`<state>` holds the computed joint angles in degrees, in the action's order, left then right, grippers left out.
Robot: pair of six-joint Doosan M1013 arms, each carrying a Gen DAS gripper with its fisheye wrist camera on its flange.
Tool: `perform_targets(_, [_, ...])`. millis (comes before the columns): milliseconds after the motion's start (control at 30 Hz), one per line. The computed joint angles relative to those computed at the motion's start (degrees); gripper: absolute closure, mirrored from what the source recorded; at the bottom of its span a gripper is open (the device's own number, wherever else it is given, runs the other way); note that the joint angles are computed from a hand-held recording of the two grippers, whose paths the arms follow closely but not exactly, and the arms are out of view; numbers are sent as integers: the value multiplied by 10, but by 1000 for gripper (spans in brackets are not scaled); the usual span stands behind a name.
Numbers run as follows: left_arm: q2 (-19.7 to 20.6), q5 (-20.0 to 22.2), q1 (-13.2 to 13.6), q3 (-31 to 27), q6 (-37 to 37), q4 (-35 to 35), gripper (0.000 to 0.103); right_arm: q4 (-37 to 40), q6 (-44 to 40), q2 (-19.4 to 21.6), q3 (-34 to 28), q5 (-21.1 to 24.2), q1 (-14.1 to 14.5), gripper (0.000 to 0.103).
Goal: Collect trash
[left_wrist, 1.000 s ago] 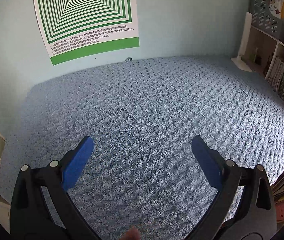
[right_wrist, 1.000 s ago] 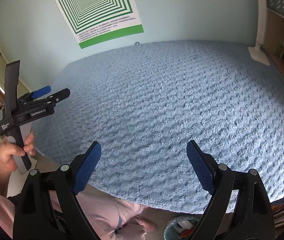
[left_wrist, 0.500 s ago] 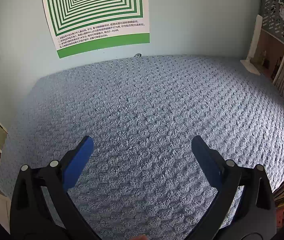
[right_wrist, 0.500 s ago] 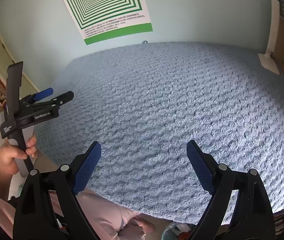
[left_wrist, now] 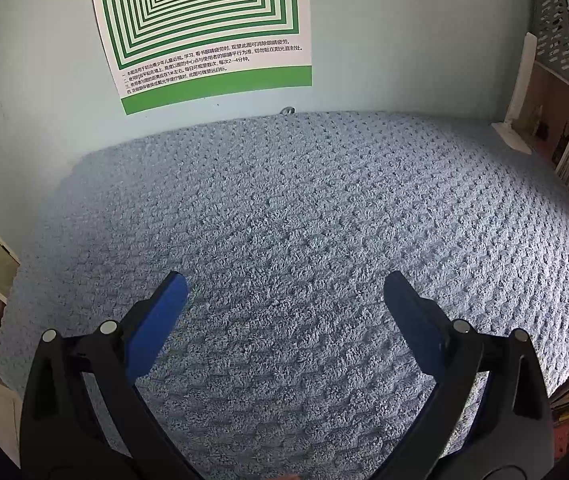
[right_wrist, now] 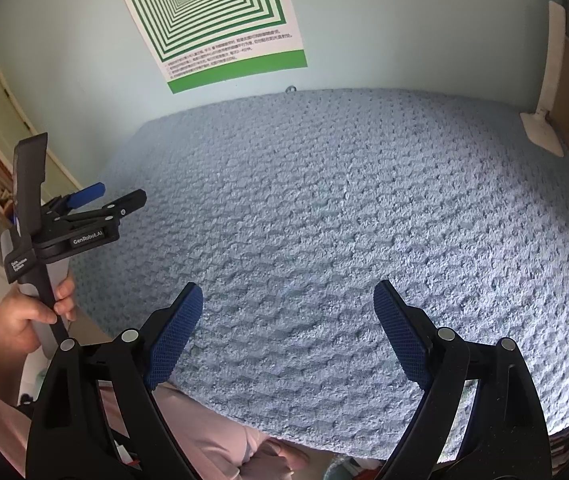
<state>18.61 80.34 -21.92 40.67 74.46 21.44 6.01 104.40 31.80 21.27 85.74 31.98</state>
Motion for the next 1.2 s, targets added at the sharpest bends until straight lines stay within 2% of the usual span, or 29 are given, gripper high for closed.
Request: perform_targets(1200, [8,8,-1,-8,2,-2,7,-5,7,-2,6,-7,-4,16])
